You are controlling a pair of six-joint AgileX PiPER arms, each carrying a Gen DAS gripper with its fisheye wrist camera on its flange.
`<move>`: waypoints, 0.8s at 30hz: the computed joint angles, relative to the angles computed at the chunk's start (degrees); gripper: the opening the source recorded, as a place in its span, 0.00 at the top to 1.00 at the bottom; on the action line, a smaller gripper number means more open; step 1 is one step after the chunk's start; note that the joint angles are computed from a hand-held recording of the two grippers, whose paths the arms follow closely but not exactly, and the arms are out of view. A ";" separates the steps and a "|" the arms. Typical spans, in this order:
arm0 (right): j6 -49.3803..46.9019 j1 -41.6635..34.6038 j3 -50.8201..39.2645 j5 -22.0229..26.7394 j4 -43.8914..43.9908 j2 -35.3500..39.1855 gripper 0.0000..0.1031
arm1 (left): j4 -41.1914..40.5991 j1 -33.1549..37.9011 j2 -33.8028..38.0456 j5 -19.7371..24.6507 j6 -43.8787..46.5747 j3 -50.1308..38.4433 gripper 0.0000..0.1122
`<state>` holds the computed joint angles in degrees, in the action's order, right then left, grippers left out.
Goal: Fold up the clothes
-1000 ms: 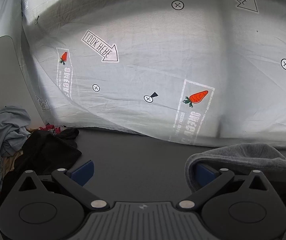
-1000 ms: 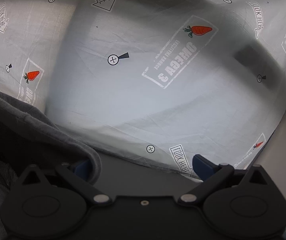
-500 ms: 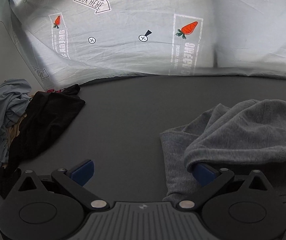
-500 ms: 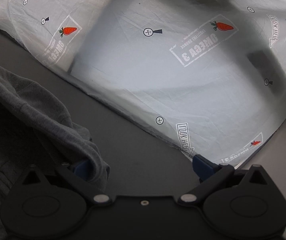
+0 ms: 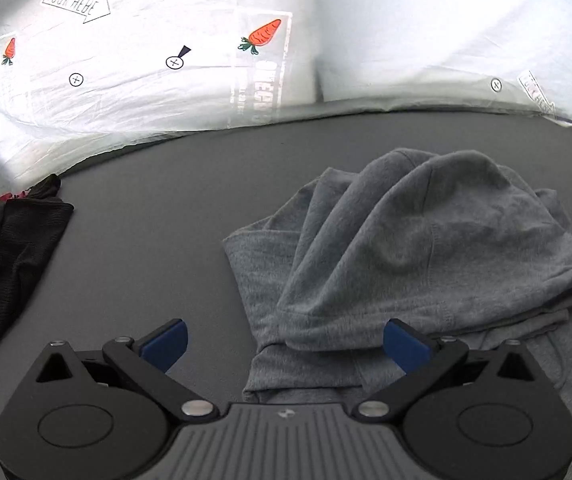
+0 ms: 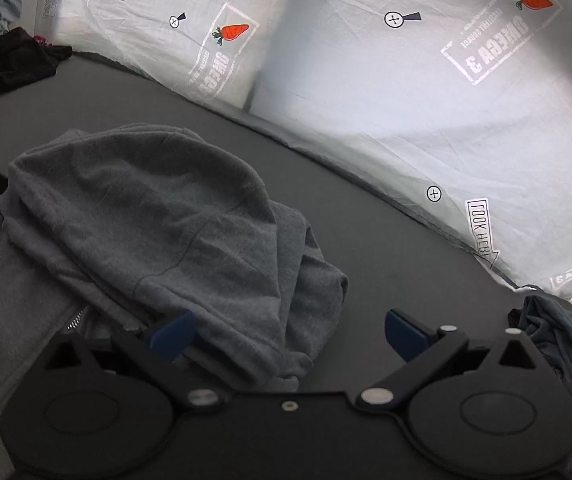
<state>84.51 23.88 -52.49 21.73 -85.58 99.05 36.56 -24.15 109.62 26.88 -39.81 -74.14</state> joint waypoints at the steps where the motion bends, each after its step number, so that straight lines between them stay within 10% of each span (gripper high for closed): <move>1: 0.72 -1.70 -0.83 -1.98 2.22 -0.08 0.01 | 2.30 -0.07 0.90 1.07 -4.40 -1.04 0.08; 7: -8.82 -0.71 -5.08 7.86 7.74 8.41 0.01 | 9.85 -2.37 11.19 14.66 -10.67 -9.62 0.08; 24: -4.11 -4.36 7.14 2.09 21.39 -2.47 0.01 | 9.28 -4.09 1.75 10.98 -14.84 7.14 0.08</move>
<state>80.40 19.52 -45.35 23.82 -64.18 96.58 45.85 -28.24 111.38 37.86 -54.65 -67.00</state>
